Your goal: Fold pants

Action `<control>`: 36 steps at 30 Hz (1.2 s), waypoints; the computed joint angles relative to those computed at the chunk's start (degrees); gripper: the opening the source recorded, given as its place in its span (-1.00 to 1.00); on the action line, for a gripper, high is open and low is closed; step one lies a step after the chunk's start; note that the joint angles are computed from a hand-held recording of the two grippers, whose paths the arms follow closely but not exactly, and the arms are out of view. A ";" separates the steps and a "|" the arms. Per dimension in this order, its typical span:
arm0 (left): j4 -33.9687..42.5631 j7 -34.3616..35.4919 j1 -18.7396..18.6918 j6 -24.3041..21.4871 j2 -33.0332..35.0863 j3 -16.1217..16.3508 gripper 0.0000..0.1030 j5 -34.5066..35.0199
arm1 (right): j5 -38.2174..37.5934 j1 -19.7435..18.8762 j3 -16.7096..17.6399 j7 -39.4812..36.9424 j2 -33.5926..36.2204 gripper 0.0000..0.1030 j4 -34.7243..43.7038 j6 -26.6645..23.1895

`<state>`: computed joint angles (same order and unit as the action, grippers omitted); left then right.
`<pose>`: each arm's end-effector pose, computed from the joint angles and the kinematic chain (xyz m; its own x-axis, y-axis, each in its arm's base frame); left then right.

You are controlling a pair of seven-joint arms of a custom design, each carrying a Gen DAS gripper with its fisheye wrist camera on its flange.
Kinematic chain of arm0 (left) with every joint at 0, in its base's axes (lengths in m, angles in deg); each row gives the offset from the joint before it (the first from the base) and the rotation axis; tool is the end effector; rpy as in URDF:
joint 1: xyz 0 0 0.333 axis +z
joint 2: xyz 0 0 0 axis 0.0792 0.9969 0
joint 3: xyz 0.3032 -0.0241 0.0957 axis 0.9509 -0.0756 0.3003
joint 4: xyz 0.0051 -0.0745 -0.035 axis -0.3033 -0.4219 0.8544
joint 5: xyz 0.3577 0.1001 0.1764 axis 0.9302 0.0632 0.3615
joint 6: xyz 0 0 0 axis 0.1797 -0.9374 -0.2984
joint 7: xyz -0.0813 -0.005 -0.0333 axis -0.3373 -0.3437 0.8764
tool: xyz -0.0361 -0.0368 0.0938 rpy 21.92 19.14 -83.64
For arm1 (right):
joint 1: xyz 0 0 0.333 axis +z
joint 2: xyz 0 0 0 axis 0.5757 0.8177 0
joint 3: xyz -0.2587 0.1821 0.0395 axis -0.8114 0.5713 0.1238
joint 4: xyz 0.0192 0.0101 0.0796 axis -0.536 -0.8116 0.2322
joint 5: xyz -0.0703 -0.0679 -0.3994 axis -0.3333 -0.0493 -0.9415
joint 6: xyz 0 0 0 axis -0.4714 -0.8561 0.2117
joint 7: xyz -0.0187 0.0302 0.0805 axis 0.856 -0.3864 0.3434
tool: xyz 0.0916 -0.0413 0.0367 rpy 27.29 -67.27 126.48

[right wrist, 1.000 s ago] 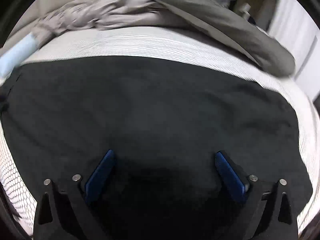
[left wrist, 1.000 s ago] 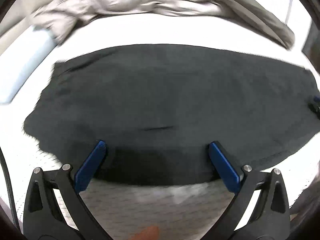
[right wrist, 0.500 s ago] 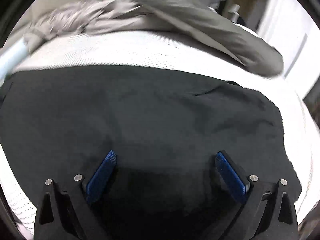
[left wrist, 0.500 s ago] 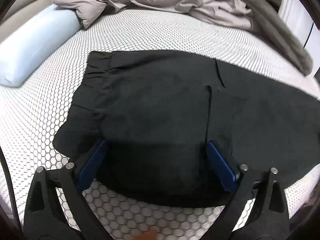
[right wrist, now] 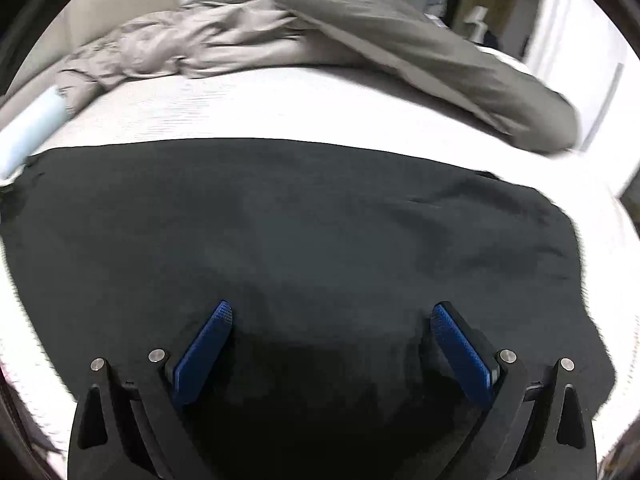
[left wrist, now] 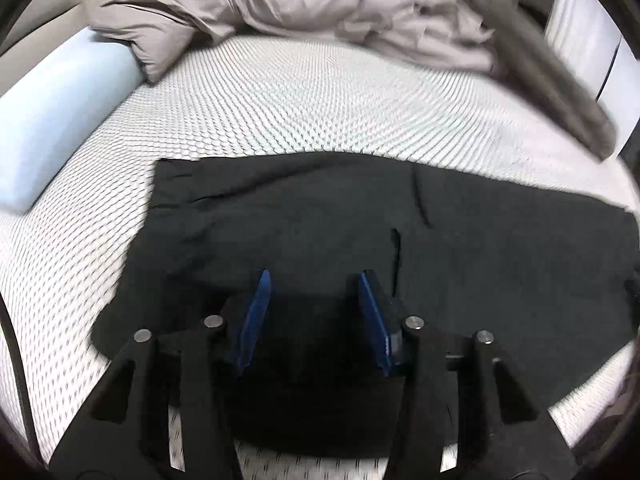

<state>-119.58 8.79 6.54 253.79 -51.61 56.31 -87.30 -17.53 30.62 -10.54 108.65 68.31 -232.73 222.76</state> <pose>0.6765 -0.0538 0.3551 -0.1187 -0.9923 0.0346 -0.8312 0.0803 -0.5502 0.4708 0.0121 0.3892 -0.0549 -0.9950 0.0830 -0.8271 -0.0012 -0.5620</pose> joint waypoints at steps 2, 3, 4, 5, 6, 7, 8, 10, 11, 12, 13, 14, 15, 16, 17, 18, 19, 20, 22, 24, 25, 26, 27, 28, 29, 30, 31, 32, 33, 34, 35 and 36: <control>1.62 -7.03 -2.46 0.33 1.85 3.79 -0.15 4.20 | 1.23 1.99 -0.13 -2.12 1.54 0.97 1.68 -1.34; 1.73 -5.19 -1.12 0.82 2.12 2.82 -0.21 0.27 | -1.26 0.65 1.19 -0.46 1.99 0.97 2.21 -2.04; 1.48 -4.46 1.70 0.85 1.98 0.25 -0.40 -1.21 | -3.33 -0.14 1.69 0.94 2.37 0.97 2.60 -2.65; 1.13 -4.23 2.70 1.18 1.69 -0.33 -0.49 -2.49 | -4.65 -0.64 1.59 2.21 2.70 0.97 2.93 -3.28; 0.69 -4.19 3.00 1.73 1.44 -0.46 -0.52 -3.01 | -7.17 -1.91 1.95 5.18 2.82 0.97 3.39 -4.33; 0.05 -4.34 3.00 2.38 0.96 -0.29 -0.52 -3.11 | -9.08 -2.78 1.66 7.58 2.75 0.97 3.45 -4.71; -0.70 -4.96 2.48 2.99 0.38 0.23 -0.51 -2.72 | -9.95 -3.06 1.05 8.97 2.57 0.97 3.36 -5.02; -1.93 -3.72 3.51 4.14 -0.86 -1.59 -0.51 -4.27 | -14.16 -4.64 1.19 14.45 2.31 0.97 3.97 -7.23; -2.21 -1.39 5.27 4.57 -1.18 -4.12 -0.51 -6.46 | -12.59 -3.68 -0.19 13.76 2.09 0.97 3.81 -6.80; -1.36 2.27 6.52 4.80 -0.76 -6.55 -0.50 -9.64 | -9.20 -1.96 -1.86 11.21 1.87 0.97 3.58 -5.78; -0.26 2.61 6.41 4.43 -0.09 -6.98 -0.46 -9.43 | -6.38 -0.54 -2.97 8.82 1.78 0.97 3.41 -4.49; 1.24 1.65 4.55 3.40 0.69 -5.42 -0.45 -8.30 | -3.36 1.00 -3.96 5.83 2.00 0.97 3.51 -3.23; 3.66 0.61 2.95 1.80 2.22 -4.17 -0.44 -7.23 | 0.20 3.04 -4.86 1.85 2.53 0.97 4.04 -2.65; 6.87 -0.04 2.08 -0.05 4.52 -3.68 -0.44 -6.80 | 2.71 4.53 -5.02 -1.33 3.22 0.97 4.79 -2.50; 10.26 -1.80 0.47 -1.86 7.02 -1.94 -0.44 -5.66 | 3.92 5.18 -4.63 -3.14 3.67 0.97 5.23 -2.26; 13.20 -6.52 -2.72 -3.19 9.27 1.80 -0.45 -2.59 | 5.98 6.47 -4.72 -6.18 4.46 0.97 5.96 -2.11; 15.69 -13.10 -5.28 -4.25 11.45 5.37 -0.47 1.40 | 7.95 7.44 -4.87 -8.94 5.24 0.97 6.70 -2.26; 16.18 -16.67 -6.26 -4.29 12.07 6.94 -0.51 1.62 | 10.27 8.48 -5.15 -12.05 6.15 0.97 7.48 -2.52; 15.09 -20.30 -6.71 -3.73 11.03 7.63 -0.58 2.72 | 10.60 7.72 -4.52 -12.30 7.31 0.97 8.16 -3.21; 11.73 -23.86 -8.85 -1.70 8.26 9.73 -0.57 7.48 | -0.62 3.54 -1.58 -0.26 7.56 0.97 8.67 -5.59; 9.22 -23.80 -8.30 0.02 6.47 8.77 -0.57 8.27 | -8.67 1.15 -0.03 7.39 7.46 0.97 9.01 -7.17; 6.85 -22.30 -6.74 1.61 4.80 6.44 -0.57 7.87 | -12.71 0.76 -0.07 11.03 7.38 0.97 9.14 -7.83; 4.18 -19.50 -4.44 3.43 3.08 3.02 -0.57 6.30 | -12.73 1.21 -0.92 11.11 7.10 0.97 8.92 -7.28; 1.56 -15.71 -1.90 5.42 1.61 -1.06 -0.56 4.05 | -11.73 1.77 -1.60 10.53 6.83 0.97 8.75 -6.86; -1.32 -11.41 0.14 6.94 0.00 -5.45 -0.55 1.73 | -10.66 2.39 -2.01 9.75 6.36 0.97 8.52 -6.34; -2.29 -8.35 0.86 7.15 -0.45 -7.91 -0.48 0.23 | -7.28 3.72 -2.84 6.64 5.55 0.97 7.61 -5.21; -3.44 -4.61 1.76 7.48 -0.81 -11.20 -0.30 -1.78 | -0.61 6.20 -4.56 0.29 4.91 0.97 6.83 -3.80; -4.01 -1.12 2.81 7.63 -0.70 -14.53 -0.20 -4.07 | 7.06 9.41 -6.35 -6.90 4.31 0.97 6.04 -2.60; -4.29 3.42 4.76 7.71 -0.14 -19.07 0.00 -6.92 | 13.11 12.23 -7.65 -13.04 4.24 0.97 5.91 -2.00; -4.35 7.57 6.28 7.73 0.76 -23.13 0.19 -9.19 | 15.41 13.20 -7.57 -16.02 4.62 0.97 6.26 -2.04; -3.97 10.69 6.32 6.92 1.75 -25.27 0.25 -10.29 | 14.95 12.94 -6.46 -17.33 4.92 0.97 6.52 -2.86; -3.51 11.57 5.00 6.27 2.64 -25.41 0.30 -10.05 | 13.20 11.77 -5.01 -17.03 5.12 0.97 6.57 -3.59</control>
